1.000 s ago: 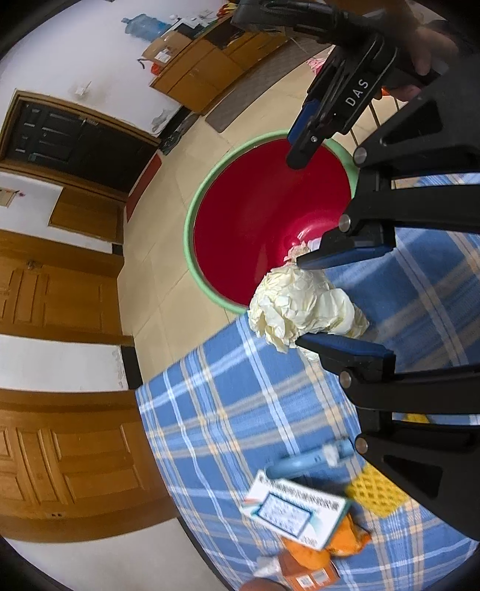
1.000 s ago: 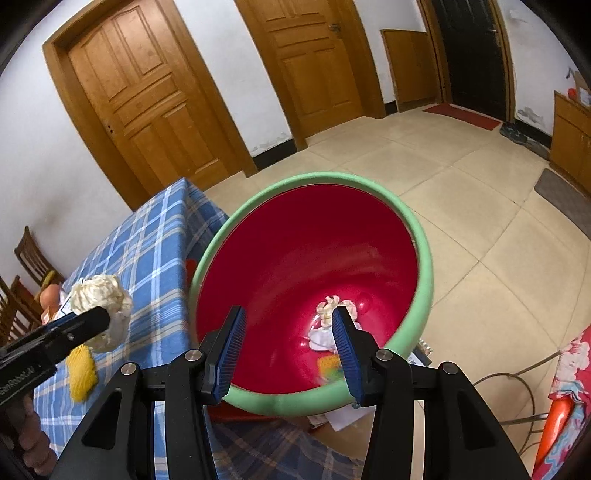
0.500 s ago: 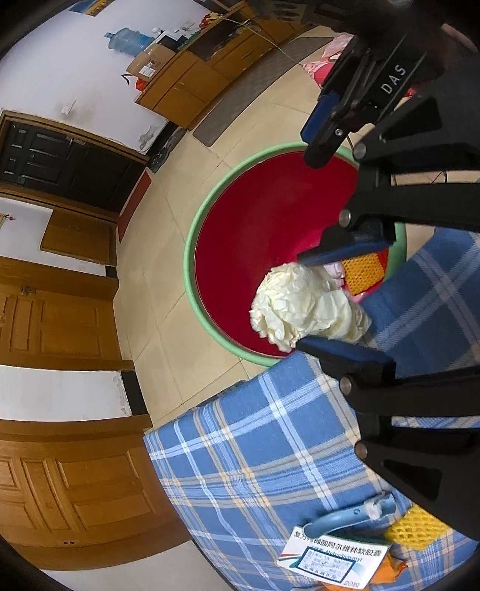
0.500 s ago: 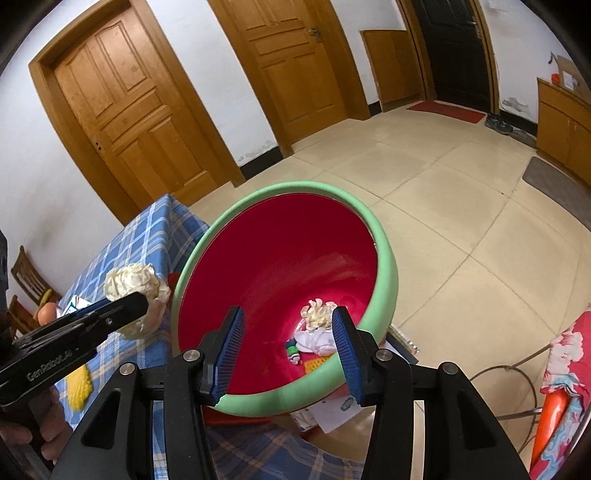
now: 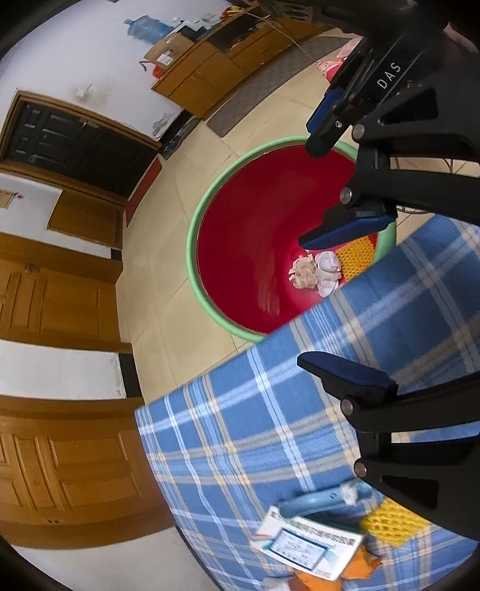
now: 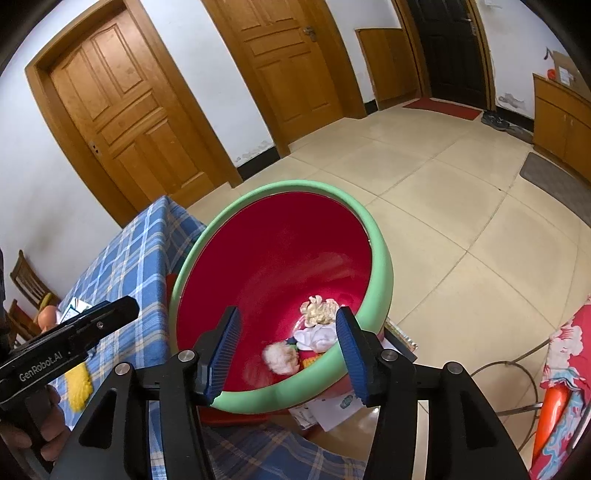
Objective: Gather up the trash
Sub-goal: 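Return to the table and grasp the yellow foam fruit net with the left tool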
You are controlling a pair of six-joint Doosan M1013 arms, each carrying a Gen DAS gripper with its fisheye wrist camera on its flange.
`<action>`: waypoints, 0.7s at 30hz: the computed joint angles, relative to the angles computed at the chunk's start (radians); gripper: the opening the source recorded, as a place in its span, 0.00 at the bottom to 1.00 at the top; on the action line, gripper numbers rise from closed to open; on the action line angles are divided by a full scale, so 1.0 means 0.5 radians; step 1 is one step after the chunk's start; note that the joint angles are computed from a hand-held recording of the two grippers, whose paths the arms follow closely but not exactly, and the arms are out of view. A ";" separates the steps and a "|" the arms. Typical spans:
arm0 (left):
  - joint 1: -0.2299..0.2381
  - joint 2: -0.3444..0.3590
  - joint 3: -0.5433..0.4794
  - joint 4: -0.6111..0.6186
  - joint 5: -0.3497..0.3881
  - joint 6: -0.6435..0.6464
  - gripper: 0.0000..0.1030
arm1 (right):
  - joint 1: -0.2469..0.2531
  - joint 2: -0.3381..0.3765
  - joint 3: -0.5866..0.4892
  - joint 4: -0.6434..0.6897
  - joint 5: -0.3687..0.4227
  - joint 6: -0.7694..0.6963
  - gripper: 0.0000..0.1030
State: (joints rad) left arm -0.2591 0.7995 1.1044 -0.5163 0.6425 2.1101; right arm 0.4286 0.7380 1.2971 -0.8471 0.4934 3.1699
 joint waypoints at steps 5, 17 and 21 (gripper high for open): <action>0.028 -0.048 0.075 0.061 -0.075 -0.100 0.62 | 0.015 -0.004 -0.003 -0.019 -0.010 0.001 0.53; 0.123 -0.109 0.181 0.261 -0.180 -0.370 0.62 | 0.056 0.014 -0.057 0.036 -0.045 -0.119 0.57; 0.151 -0.121 0.210 0.332 -0.199 -0.454 0.62 | 0.069 0.027 -0.089 0.076 -0.042 -0.184 0.58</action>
State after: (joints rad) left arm -0.1836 0.7389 1.2094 -0.3504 0.5428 1.8831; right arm 0.4633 0.7516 1.2528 -0.8092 0.4723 3.0779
